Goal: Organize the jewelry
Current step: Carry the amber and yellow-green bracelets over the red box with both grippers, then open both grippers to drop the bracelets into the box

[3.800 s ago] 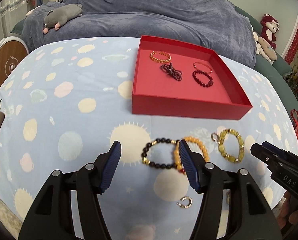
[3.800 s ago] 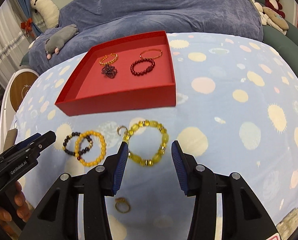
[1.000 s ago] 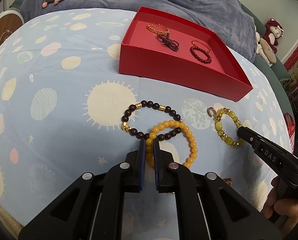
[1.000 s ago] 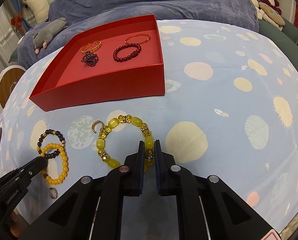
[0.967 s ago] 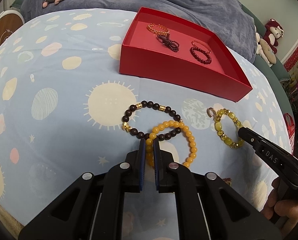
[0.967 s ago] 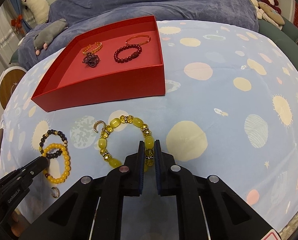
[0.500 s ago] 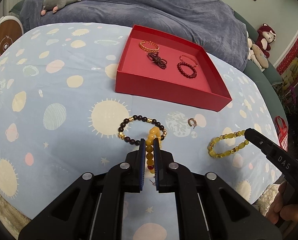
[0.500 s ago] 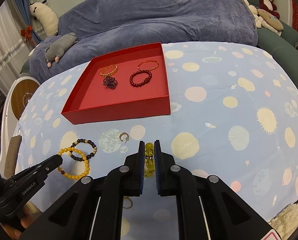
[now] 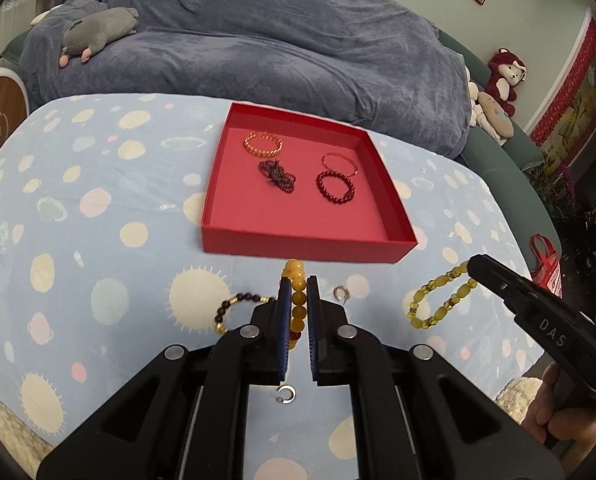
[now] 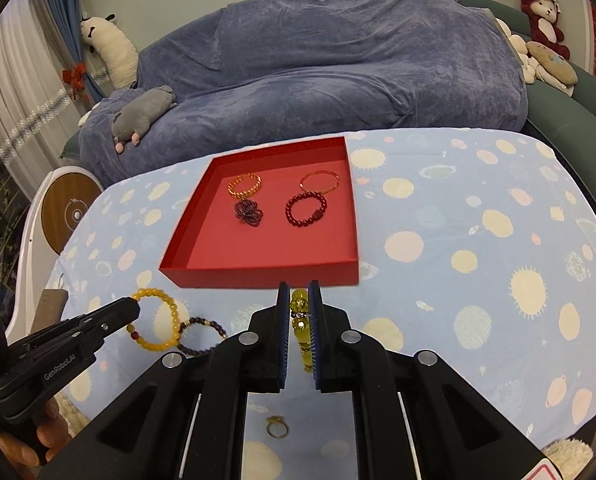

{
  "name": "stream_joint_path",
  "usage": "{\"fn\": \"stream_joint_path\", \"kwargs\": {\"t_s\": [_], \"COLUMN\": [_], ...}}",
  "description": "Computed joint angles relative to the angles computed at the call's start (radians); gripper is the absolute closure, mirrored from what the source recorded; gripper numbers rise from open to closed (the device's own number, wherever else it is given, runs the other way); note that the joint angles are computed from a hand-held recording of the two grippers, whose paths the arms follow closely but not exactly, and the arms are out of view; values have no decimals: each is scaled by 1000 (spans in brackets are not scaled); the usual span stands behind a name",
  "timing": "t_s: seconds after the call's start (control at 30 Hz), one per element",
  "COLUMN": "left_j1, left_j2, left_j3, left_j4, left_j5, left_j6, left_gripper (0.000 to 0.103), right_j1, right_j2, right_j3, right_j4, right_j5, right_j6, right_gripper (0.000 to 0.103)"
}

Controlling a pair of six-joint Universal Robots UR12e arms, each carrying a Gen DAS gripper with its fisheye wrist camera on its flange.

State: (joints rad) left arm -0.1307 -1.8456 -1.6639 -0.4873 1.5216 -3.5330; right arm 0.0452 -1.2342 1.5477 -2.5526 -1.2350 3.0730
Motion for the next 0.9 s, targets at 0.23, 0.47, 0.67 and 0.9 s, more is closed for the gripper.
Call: {"fn": "stream_joint_path", "kwargs": {"t_s": [0.23, 0.47, 0.67, 0.9], "left_j1": [22, 39, 55, 48], "left_j2": [-83, -163, -217, -211], "left_j3": [139, 223, 231, 182], "left_j4": [42, 25, -82, -68], "left_j5": [-84, -111, -105, 36], "left_j6": [14, 14, 20, 54], "left_gripper": [96, 96, 95, 68], "right_j1": [26, 48, 56, 52], "right_j2": [86, 172, 236, 241], "right_j3": [-145, -243, -279, -251], "right_j4": [-4, 47, 166, 138], "right_j5": [49, 72, 15, -89], "right_j6": [9, 28, 17, 21], "right_gripper": [94, 94, 94, 87]}}
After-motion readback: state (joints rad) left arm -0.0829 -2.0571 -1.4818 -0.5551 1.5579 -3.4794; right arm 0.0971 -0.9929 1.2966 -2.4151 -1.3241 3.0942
